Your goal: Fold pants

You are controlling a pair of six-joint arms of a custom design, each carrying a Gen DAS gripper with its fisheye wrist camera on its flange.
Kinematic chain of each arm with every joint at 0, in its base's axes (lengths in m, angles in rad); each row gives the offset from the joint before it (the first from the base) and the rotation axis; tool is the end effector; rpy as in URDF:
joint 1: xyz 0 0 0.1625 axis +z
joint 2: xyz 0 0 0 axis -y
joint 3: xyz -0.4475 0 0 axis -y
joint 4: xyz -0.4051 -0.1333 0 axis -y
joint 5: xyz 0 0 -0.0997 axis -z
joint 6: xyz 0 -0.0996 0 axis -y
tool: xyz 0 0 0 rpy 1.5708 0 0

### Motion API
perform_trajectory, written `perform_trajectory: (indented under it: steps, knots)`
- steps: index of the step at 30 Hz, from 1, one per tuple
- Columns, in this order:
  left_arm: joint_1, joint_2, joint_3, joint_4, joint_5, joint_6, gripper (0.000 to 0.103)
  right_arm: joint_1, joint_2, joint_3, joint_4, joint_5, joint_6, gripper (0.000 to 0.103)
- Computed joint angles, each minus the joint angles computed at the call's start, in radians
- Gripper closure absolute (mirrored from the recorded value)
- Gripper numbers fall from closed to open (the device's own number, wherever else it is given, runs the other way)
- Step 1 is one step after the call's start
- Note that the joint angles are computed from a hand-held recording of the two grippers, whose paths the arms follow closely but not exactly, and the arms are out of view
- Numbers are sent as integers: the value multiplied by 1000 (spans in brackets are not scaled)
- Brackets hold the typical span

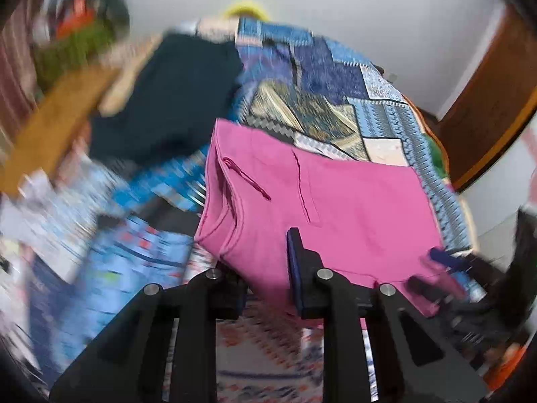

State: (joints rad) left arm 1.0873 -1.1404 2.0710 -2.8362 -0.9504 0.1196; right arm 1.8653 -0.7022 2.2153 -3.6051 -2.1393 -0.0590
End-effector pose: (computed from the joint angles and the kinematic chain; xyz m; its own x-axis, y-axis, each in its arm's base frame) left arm -0.0862 -0.5754 0.2005 -0.7510 0.3074 -0.5844 0.5325 0.8053 -0.2607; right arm 0.2194 -0.4489 0.0240 -0.8679 -0.0370 0.4954 -0.3034 0.8291 -0.4695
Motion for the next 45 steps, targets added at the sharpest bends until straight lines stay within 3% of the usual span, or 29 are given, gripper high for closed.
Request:
perform_trajectory:
  steps: [9,16,31,38,45]
  knots:
    - [-34,-23,61,-223,148,191,82,2,-12,36,-4,-45,19,35]
    - [-62,-26,67,-248,131,221,82,-12,-8,46,9,-43,37,35]
    - [-136,16,-14,-74,-100,155,85,-17,0,53,-22,-29,42,35]
    - [-94,68,-117,180,-287,36,86,-24,0,57,-36,-10,42,35]
    - [-63,117,-153,307,-345,-23,86,-28,-1,60,-43,2,40,35]
